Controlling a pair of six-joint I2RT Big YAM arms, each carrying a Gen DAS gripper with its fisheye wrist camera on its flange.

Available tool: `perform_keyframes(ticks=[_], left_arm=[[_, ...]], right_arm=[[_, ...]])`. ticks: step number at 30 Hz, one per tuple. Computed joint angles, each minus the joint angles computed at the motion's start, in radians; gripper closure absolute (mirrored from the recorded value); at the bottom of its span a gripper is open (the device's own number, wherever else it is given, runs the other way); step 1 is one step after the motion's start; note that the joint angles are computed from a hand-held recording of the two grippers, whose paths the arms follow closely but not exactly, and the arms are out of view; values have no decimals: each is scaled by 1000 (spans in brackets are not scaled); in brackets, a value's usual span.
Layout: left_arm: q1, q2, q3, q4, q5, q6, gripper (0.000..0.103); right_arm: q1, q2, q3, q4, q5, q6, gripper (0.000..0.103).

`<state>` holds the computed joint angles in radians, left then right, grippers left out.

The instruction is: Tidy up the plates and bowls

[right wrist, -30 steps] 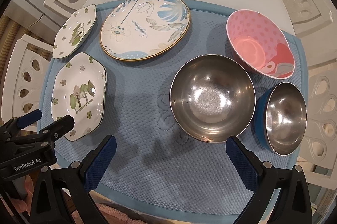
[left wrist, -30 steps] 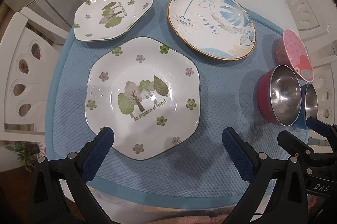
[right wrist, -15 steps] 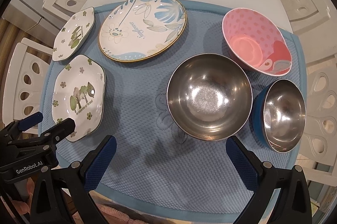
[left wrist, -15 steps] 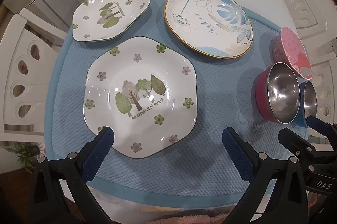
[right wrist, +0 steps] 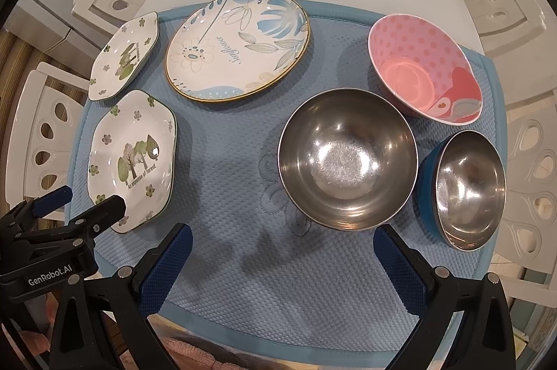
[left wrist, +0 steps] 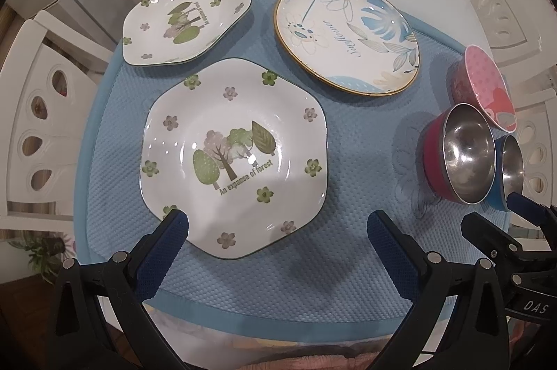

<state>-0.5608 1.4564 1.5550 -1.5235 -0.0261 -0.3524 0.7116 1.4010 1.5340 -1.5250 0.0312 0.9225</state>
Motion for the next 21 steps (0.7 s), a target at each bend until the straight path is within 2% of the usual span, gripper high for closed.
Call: perform_keyframes(ticks=[13, 17, 21], left_arm=[[-13, 0, 2, 4, -7, 18, 1], [-29, 8, 2, 8, -45, 33, 1], [-42, 19, -7, 15, -44, 34, 1]], right_arm=[[19, -11, -10, -13, 21, 13, 0], [7, -41, -59, 30, 6, 28, 0], [-10, -53, -96, 52, 3, 30, 0]])
